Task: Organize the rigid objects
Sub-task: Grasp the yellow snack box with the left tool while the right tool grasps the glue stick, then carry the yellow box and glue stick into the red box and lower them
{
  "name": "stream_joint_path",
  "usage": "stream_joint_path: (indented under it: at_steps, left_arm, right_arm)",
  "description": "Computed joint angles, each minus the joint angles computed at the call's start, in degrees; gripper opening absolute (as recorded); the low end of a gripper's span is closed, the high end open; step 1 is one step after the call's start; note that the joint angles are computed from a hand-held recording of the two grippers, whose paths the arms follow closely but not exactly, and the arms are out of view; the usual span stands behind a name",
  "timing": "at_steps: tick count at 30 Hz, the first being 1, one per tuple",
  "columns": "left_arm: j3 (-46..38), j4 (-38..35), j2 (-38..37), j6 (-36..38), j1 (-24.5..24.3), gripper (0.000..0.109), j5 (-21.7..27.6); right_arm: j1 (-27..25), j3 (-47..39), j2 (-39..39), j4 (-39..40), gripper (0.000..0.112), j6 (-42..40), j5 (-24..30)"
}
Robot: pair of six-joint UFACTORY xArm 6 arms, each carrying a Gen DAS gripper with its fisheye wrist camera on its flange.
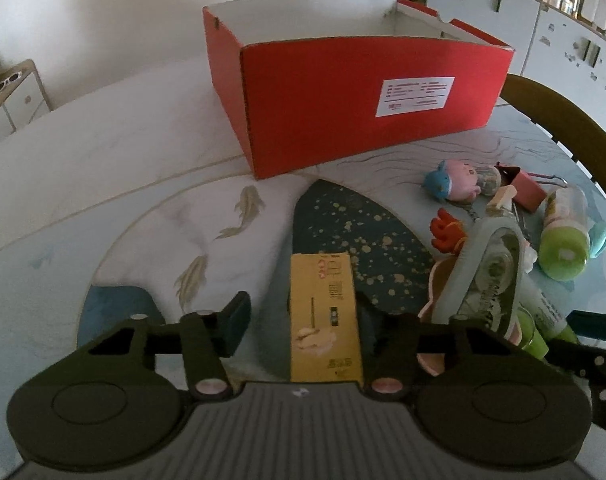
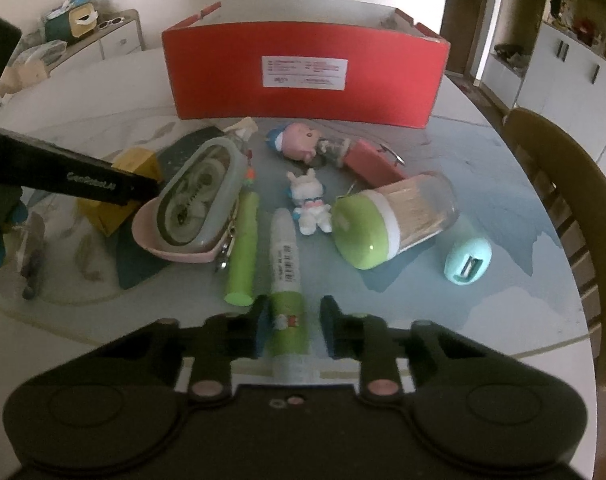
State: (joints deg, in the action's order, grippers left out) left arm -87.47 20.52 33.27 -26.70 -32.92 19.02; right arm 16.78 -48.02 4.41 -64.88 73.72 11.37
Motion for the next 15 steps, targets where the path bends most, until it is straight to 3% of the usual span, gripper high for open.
stream_joint_path:
  at_steps: [4,15]
  left_arm:
    - [0.2,2.0,-0.3,-1.4,0.0,0.032,-0.2]
    - [3.2,-2.5,-3.1,2.9,0.1,0.030,-0.6]
  right_arm:
    - [0.2,-0.3,0.2,1.4,0.018,-0.8,0.2]
    - [1.4,2.0,-3.5,4.7,0.016,1.4,1.5]
